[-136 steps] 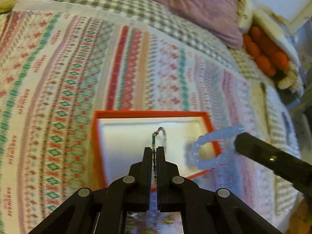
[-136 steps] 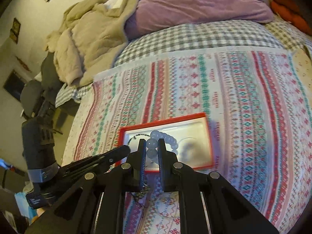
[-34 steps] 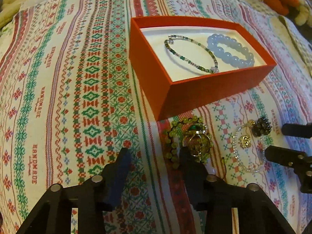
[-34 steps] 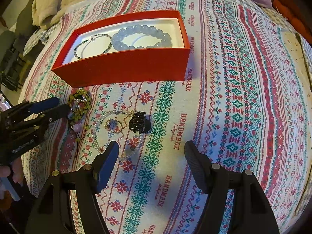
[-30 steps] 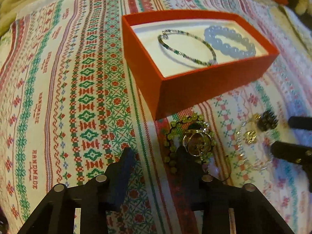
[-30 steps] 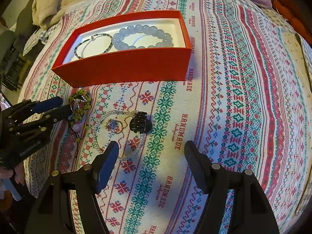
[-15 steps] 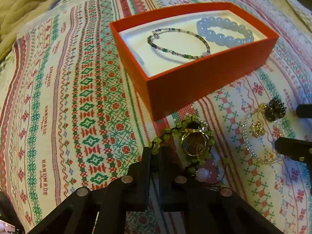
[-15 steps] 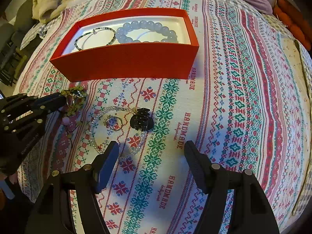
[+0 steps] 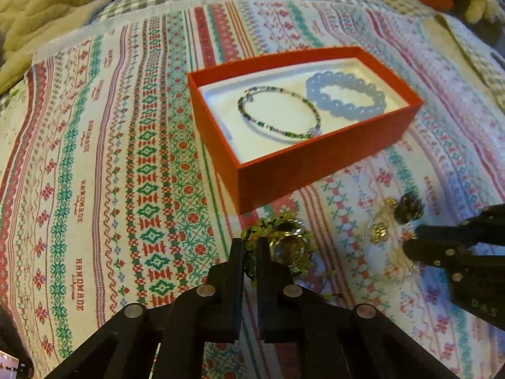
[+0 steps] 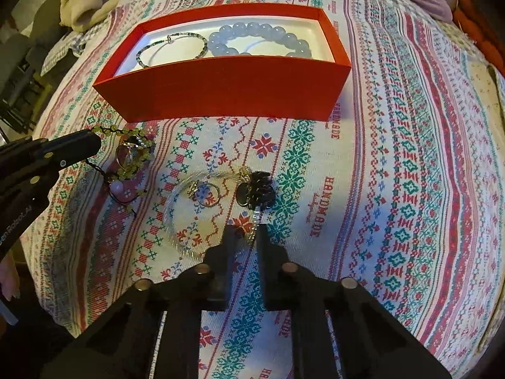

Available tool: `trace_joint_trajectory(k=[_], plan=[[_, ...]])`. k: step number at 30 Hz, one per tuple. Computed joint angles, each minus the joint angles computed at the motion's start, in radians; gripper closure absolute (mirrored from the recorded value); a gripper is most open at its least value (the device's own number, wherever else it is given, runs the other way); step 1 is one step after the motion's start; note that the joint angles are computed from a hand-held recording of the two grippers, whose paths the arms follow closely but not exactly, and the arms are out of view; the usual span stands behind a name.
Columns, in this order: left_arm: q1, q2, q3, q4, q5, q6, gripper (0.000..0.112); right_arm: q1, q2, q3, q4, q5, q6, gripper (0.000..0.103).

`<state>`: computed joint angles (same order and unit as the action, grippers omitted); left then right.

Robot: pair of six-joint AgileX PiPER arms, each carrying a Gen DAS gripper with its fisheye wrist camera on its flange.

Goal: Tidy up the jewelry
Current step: 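Grasp the green bead bracelet with the left tool while the right tool grasps the clear bead bracelet, then lift both bracelets and carry them over the red box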

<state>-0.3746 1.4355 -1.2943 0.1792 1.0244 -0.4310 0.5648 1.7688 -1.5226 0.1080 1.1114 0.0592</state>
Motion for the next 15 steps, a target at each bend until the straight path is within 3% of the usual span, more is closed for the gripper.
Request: trace_joint_trajectory(k=[2,15], plan=[[0.004,-0.005,-0.003,-0.017,0.0,0.009,0.111,-0.014,0.002,-0.006,0.02,0.01,-0.013,0.099],[0.027,-0.042,-0.026,-0.056,0.002,0.03,0.111,-0.077,-0.074,-0.008,0.101,0.066,-0.103,0.1]])
